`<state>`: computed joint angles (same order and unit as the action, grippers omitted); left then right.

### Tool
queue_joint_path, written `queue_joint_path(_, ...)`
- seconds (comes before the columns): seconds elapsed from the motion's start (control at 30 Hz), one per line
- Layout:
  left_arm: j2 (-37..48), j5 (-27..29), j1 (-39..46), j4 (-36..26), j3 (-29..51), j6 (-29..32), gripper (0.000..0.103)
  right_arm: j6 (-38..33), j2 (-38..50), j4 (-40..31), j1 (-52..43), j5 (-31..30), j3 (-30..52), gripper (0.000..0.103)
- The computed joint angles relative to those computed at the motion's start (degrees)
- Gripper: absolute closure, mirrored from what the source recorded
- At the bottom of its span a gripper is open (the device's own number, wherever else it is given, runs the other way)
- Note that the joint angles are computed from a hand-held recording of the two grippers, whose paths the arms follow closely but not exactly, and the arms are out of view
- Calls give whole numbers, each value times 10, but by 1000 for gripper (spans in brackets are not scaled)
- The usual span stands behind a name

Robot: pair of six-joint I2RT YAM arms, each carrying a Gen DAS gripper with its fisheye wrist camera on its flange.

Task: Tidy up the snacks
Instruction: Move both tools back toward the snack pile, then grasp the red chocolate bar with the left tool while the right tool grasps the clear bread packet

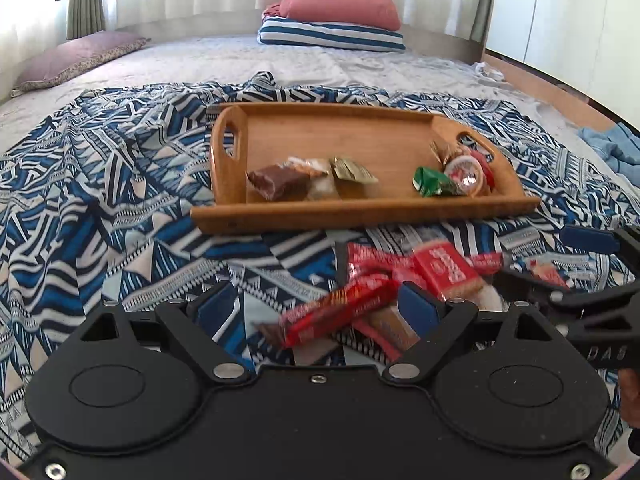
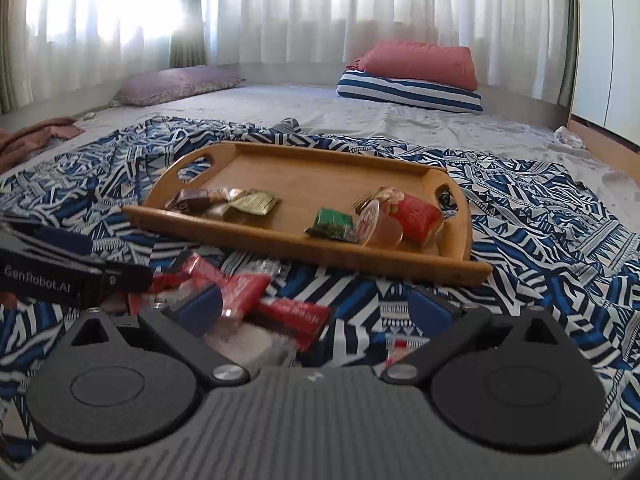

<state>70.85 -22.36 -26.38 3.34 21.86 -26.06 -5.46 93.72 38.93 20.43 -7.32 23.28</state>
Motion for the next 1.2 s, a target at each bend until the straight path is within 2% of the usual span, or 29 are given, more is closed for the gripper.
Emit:
queue_joint_path(0.3,6,-6,-32,14,-20,-2,14,-14,18,98,38,39,-71,0)
queue_joint_path(0.63,16,11,1,39,-21,1,15,-18,55,114,65,60,-57,0)
queue_joint_path(0.7,6,30,21,40,-28,3,20,-17,59,113,65,58,-52,0)
queue_joint_path(0.77,-1,53,41,29,-30,4,38,-15,69,112,66,58,-45,0)
queue_joint_path(0.93,-16,88,73,37,-43,27,53,-10,102,132,68,61,-41,0)
queue_joint_path(1.1,-7,82,71,59,-41,34,54,0,111,128,52,35,-36,0)
queue_joint_path(1.2,16,73,66,82,-38,33,46,13,115,120,35,7,-30,0)
